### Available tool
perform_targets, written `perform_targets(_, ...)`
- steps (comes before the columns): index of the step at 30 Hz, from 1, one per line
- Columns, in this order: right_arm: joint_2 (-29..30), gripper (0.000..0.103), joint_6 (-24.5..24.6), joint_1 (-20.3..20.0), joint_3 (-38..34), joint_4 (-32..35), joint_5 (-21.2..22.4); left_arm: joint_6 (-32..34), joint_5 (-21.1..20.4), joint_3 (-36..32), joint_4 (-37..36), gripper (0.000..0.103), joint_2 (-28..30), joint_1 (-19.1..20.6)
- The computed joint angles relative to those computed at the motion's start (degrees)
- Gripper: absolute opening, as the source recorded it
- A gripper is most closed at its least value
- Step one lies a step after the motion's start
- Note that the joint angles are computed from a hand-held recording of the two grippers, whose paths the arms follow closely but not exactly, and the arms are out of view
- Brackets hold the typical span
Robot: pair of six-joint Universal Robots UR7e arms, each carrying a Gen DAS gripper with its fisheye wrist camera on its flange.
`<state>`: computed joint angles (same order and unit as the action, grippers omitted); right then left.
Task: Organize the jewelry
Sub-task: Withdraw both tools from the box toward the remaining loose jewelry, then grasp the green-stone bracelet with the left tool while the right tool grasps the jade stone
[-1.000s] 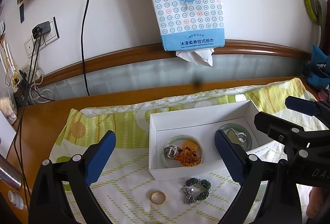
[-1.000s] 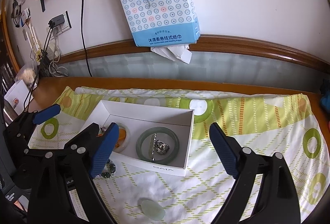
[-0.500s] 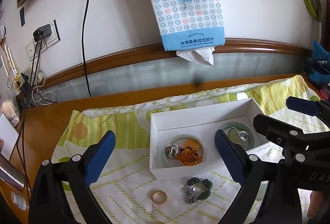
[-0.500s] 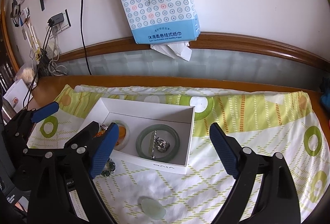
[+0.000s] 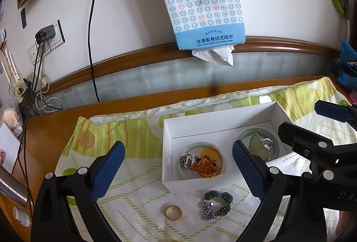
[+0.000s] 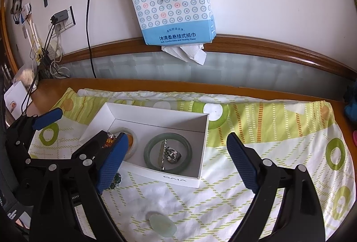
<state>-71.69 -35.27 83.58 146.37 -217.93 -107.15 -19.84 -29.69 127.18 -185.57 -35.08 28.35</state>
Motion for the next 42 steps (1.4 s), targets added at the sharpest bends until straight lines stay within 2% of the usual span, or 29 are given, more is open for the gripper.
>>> perform_targets(4,-0.8,0.085,0.1,-0.2,-0.4,1.1,1.1,1.4,0.6,-0.1,-2.2,0.095,0.2,0.4)
perform_targets(6,-2.4,0.085,2.3,-0.2,-1.3,4.8,0.2,-0.5,1.3,-0.5,1.1,0.095,-0.5,1.0)
perform_targets(8,-6.5,0.085,3.9,-1.5,-0.7,10.0,2.7,-2.1,-0.1,0.2,3.9,0.095,-2.1,1.7)
perform_targets(12,-8.2,0.086,2.0,-3.1,2.2,7.2,3.0,-5.4,-0.7,3.8,6.3,0.095,-4.4,1.4)
perform_targets(16,-8.4,0.086,1.3,-8.4,4.6,8.2,7.7,-5.9,-2.0,6.9,5.8,0.095,-5.5,1.4)
perform_targets(19,-7.6,0.086,2.4,-10.1,3.1,12.9,5.9,-4.1,-4.9,7.0,4.7,0.095,-6.0,2.7)
perform_targets(22,-10.1,0.086,4.0,-12.1,2.6,17.9,9.4,-1.9,-8.0,6.5,3.3,0.095,-6.5,4.1)
perform_targets(29,-11.2,0.086,4.0,-12.5,3.1,18.8,9.9,-0.5,-11.5,7.0,0.8,0.095,-7.1,5.0)
perform_targets(32,-11.3,0.086,3.8,-12.5,3.1,18.7,10.1,-0.1,-12.2,7.2,0.1,0.083,-7.4,5.0)
perform_targets(37,-11.6,0.086,3.8,-12.4,3.3,18.6,10.2,2.9,-17.7,7.5,-1.3,0.056,-8.0,5.6)
perform_targets(39,-11.5,0.086,3.8,-12.4,3.3,18.3,10.2,4.8,-20.4,7.5,-1.9,0.053,-7.7,5.6)
perform_targets(42,-11.6,0.086,3.6,-12.5,3.4,18.3,10.3,8.0,-22.1,7.7,-3.1,0.053,-6.3,4.4)
